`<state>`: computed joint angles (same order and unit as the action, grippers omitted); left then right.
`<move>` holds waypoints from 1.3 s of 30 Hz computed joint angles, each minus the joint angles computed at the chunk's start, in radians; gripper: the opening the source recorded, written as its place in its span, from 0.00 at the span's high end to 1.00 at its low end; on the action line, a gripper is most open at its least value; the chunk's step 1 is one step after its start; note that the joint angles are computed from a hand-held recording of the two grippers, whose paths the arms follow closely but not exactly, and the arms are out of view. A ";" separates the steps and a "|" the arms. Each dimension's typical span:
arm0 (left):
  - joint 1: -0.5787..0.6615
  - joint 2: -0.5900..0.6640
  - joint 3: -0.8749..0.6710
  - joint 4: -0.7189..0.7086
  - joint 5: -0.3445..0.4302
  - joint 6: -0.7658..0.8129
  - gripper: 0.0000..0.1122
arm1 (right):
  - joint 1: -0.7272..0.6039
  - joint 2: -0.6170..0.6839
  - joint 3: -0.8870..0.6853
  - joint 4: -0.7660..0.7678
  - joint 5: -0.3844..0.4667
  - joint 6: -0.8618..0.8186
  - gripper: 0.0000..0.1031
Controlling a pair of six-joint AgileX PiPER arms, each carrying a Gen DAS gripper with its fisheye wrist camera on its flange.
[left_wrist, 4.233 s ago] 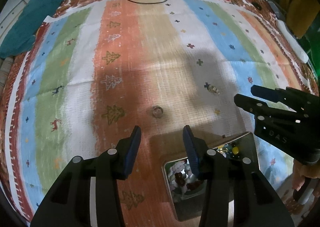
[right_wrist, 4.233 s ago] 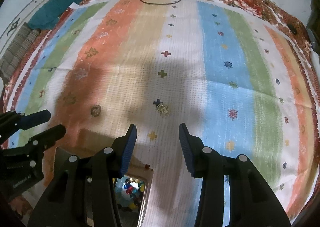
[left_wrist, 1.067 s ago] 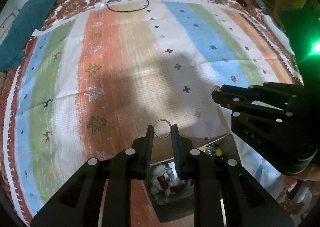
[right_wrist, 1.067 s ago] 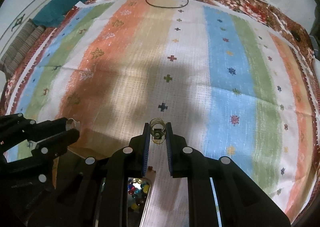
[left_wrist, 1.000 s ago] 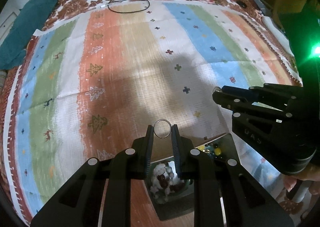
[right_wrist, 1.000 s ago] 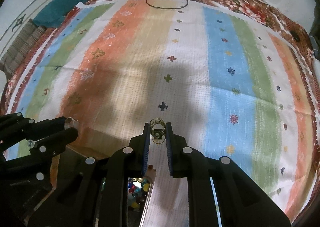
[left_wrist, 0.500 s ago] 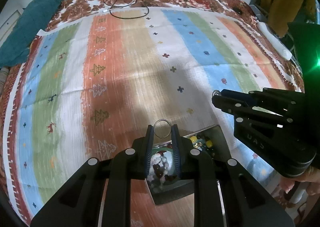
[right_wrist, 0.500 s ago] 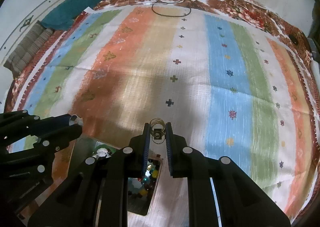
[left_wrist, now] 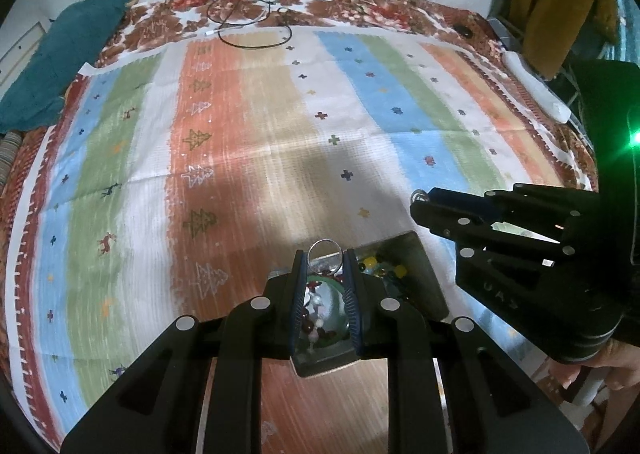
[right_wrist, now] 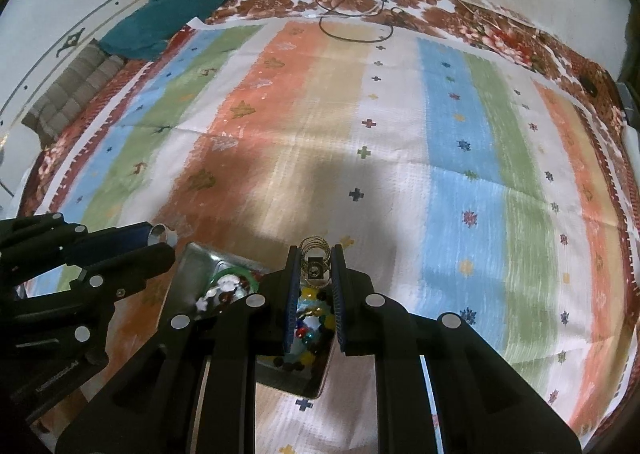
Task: Organize jewelry
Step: 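Carry the held ring and charm over the tin box with both tools, then open both tools to drop the ring and charm into the tin box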
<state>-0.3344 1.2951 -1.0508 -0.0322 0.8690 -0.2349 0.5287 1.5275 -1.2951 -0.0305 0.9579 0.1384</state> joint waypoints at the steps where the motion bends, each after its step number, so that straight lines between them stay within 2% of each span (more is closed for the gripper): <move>1: -0.002 -0.007 0.005 0.001 0.000 -0.002 0.84 | 0.005 -0.010 0.009 -0.001 0.000 0.003 0.84; 21: -0.041 -0.089 0.062 0.027 0.007 -0.051 0.83 | 0.056 -0.117 0.104 -0.027 -0.020 0.042 0.84; 23: -0.033 -0.086 0.062 0.021 0.011 -0.058 0.81 | 0.050 -0.119 0.102 -0.029 -0.021 0.044 0.80; 24: -0.030 -0.084 0.060 0.020 0.012 -0.060 0.81 | 0.051 -0.118 0.100 -0.035 -0.020 0.051 0.72; 26: -0.028 -0.090 0.061 0.026 0.016 -0.068 0.80 | 0.046 -0.121 0.100 -0.037 -0.018 0.054 0.66; 31: -0.019 -0.095 0.054 0.019 0.024 -0.065 0.73 | 0.036 -0.153 0.116 -0.027 -0.006 0.057 0.62; 35: -0.023 -0.128 0.072 0.023 0.033 -0.078 0.71 | 0.034 -0.186 0.137 -0.044 0.004 0.074 0.59; 39: -0.030 -0.174 0.091 0.034 0.040 -0.093 0.64 | 0.033 -0.243 0.167 -0.034 0.003 0.080 0.53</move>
